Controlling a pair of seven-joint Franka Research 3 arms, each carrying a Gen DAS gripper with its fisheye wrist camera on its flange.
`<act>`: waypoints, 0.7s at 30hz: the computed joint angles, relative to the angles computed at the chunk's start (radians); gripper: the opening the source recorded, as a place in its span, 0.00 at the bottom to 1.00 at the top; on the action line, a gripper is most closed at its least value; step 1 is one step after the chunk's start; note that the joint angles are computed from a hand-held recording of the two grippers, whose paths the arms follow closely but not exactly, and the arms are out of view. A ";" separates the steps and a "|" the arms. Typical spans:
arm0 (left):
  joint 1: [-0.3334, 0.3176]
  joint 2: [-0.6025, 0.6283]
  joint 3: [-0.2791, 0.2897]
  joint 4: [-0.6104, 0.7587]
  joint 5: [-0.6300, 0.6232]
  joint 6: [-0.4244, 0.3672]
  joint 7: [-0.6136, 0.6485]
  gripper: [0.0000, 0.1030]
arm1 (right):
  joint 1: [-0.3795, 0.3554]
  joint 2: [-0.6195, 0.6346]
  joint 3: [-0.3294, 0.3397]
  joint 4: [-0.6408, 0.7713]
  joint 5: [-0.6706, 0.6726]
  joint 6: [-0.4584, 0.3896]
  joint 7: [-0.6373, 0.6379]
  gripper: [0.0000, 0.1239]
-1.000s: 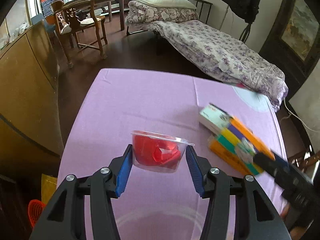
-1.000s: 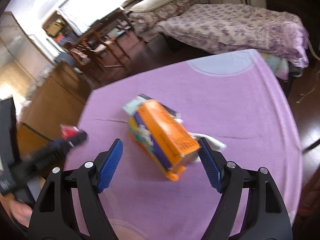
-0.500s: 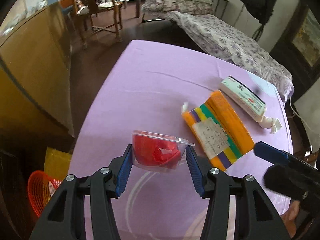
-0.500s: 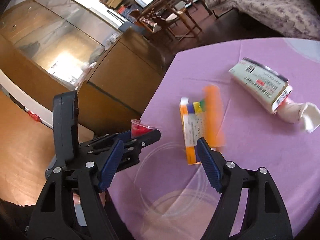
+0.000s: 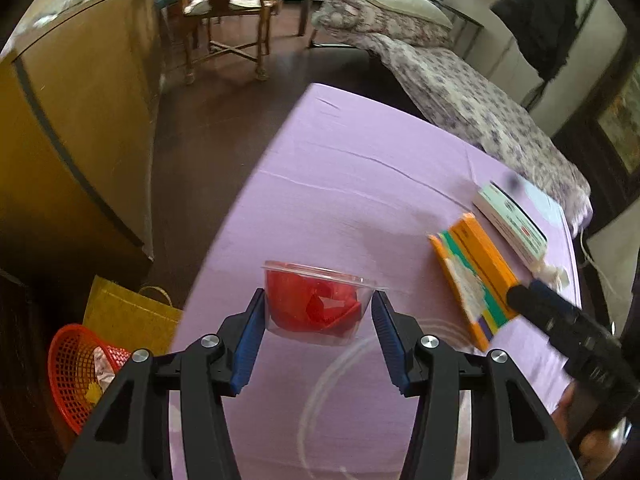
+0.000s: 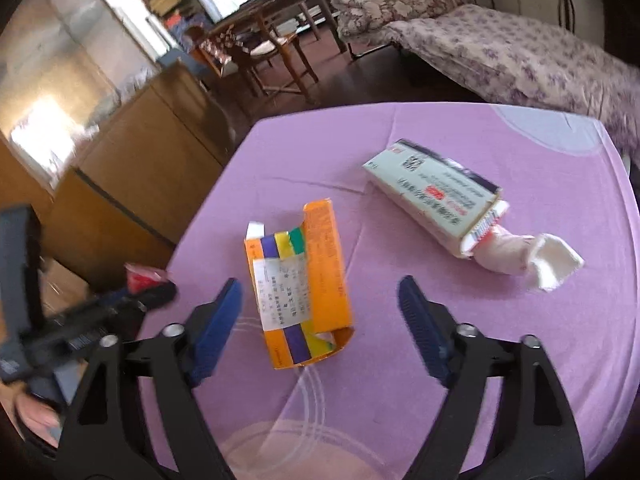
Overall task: Collect trash
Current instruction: 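Grasp the red plastic cup with the left tool while the right tool grasps the striped box, then lift the red cup and striped box and carry them to the wastebasket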
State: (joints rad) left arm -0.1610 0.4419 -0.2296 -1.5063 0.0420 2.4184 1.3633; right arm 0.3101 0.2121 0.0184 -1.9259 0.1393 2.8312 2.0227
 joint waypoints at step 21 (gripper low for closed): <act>-0.007 0.014 0.002 0.021 0.016 -0.015 -0.011 0.51 | 0.100 0.102 -0.076 0.193 -0.366 -0.243 0.196 0.49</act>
State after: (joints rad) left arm -0.1677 0.4558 -0.2280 -1.4854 0.0582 2.4037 1.3518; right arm 0.4102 0.3142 -0.0580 -1.7330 -0.2270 2.5882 2.2186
